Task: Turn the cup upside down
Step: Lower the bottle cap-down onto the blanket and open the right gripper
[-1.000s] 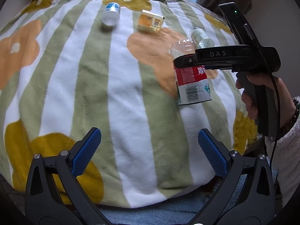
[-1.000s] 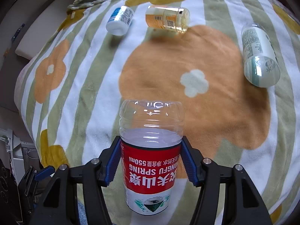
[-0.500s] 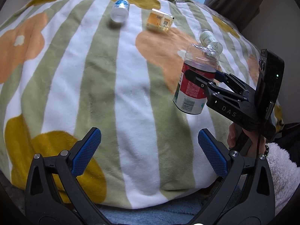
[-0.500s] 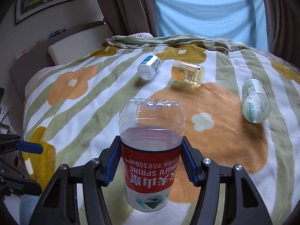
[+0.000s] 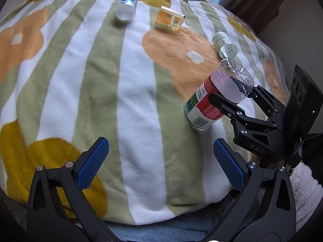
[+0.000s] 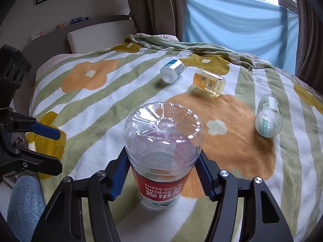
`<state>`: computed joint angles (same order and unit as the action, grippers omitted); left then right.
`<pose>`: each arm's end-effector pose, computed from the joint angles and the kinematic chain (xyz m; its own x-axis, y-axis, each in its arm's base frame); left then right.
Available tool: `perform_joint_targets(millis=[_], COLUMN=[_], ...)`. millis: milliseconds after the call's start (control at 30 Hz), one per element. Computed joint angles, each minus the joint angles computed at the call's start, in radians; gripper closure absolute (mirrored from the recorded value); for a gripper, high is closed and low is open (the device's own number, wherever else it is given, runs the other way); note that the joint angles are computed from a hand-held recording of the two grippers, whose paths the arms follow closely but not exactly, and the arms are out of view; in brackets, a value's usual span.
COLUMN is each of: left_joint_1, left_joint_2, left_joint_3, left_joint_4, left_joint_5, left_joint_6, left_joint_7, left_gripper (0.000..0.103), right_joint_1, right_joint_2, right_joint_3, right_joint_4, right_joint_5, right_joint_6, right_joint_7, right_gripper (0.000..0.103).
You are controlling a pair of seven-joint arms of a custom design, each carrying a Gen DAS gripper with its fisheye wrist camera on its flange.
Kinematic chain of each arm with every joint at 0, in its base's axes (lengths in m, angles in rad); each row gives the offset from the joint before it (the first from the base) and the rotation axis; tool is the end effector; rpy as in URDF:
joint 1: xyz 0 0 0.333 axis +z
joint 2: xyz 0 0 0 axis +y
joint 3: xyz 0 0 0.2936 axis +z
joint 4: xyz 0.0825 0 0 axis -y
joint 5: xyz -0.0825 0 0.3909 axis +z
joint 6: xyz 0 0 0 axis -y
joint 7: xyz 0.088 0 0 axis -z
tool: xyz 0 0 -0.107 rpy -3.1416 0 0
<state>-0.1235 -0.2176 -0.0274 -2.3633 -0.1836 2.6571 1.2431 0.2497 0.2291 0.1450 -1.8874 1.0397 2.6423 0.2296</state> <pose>0.5138 -0.0733 0.4435 0.2361 -0.9264 0.2933 -0.8471 -0.3441 -0.4049 0.6076 0.2235 0.4092 0.8063 -0.5878 -0.0664 -0.4231 -0.4947 -0.7591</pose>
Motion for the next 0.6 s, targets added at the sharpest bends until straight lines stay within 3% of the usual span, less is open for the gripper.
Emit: perform_joint_targets(millis=[233, 300, 367, 600], left_joint_1=[-0.001, -0.003, -0.004, -0.004], left_joint_2=[-0.005, -0.004, -0.003, 0.011], left_joint_3=[-0.001, 0.0, 0.001, -0.005], left_joint_4=[0.001, 0.0, 0.003, 0.018], left_joint_5=[0.003, -0.001, -0.004, -0.004], left_joint_6=[-0.003, 0.0, -0.001, -0.009], left_joint_7=[-0.001, 0.001, 0.002, 0.005], left_gripper=[0.0, 0.0, 0.0, 0.0], right_joint_1=[-0.005, -0.004, -0.008, -0.005], right_joint_2=[0.008, 0.008, 0.009, -0.004], right_joint_3=[0.012, 0.012, 0.013, 0.028], right_joint_4=[0.017, 0.018, 0.021, -0.01], right_joint_5=[0.053, 0.067, 0.09, 0.206], right_joint_6=[0.025, 0.047, 0.054, 0.132], right_joint_7=[-0.023, -0.034, -0.044, -0.214], right_gripper=[0.036, 0.044, 0.044, 0.044])
